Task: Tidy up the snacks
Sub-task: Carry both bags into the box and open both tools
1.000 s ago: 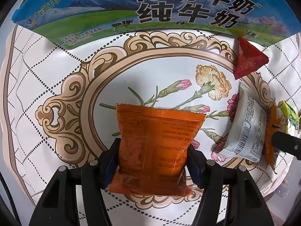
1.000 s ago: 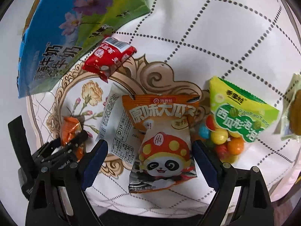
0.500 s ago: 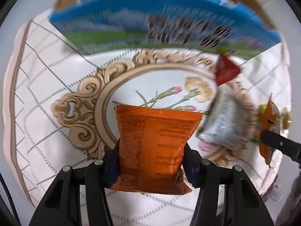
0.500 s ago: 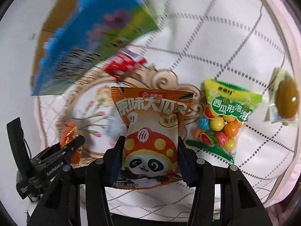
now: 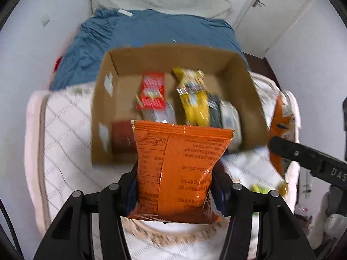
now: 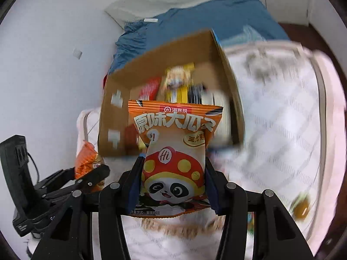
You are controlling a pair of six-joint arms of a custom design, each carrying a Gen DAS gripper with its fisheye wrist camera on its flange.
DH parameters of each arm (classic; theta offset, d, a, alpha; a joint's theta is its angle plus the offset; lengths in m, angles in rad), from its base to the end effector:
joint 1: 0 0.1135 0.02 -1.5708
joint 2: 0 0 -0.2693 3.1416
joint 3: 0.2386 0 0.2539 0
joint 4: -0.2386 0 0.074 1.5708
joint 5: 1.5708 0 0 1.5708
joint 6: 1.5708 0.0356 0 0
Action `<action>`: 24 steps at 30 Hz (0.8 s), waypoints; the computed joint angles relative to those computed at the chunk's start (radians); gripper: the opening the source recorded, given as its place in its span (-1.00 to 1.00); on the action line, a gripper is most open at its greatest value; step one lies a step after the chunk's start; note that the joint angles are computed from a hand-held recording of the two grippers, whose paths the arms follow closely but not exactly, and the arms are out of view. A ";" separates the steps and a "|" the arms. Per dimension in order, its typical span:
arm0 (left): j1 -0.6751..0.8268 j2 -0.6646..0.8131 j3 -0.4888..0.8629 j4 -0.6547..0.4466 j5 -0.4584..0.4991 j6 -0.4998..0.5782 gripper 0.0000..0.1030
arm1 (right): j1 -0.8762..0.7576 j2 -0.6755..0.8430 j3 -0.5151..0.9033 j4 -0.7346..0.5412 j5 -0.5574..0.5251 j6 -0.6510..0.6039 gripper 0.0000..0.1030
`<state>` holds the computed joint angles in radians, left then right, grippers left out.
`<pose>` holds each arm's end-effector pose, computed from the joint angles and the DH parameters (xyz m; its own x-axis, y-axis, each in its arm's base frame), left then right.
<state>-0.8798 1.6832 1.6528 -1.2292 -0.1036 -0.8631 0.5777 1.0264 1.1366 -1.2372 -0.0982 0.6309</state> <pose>0.2145 -0.2536 0.3294 -0.9615 -0.0233 -0.2739 0.0242 0.9854 -0.1687 0.1373 0.0936 0.3318 -0.9523 0.0800 -0.2945 -0.0210 0.9456 0.3248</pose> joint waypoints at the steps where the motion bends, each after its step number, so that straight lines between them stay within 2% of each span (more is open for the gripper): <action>1: 0.017 0.028 0.021 -0.003 -0.004 0.014 0.04 | -0.043 0.070 0.039 0.013 0.000 -0.051 0.05; 5: 0.177 0.179 0.145 -0.024 0.038 0.127 0.04 | -0.123 0.283 0.134 0.067 0.013 -0.144 0.05; 13: 0.335 0.475 0.436 -0.125 0.060 0.253 0.04 | -0.191 0.622 0.314 0.105 0.056 -0.227 0.05; 19: 0.367 0.608 0.550 -0.169 0.068 0.297 0.04 | -0.214 0.749 0.359 0.130 0.082 -0.246 0.05; 22: 0.378 0.626 0.551 -0.162 0.085 0.297 0.06 | -0.221 0.804 0.388 0.123 0.096 -0.248 0.06; 23: 0.383 0.634 0.549 -0.163 0.100 0.289 0.10 | -0.221 0.812 0.394 0.116 0.103 -0.242 0.09; 24: 0.388 0.641 0.552 -0.169 0.113 0.276 0.18 | -0.222 0.820 0.399 0.115 0.113 -0.237 0.24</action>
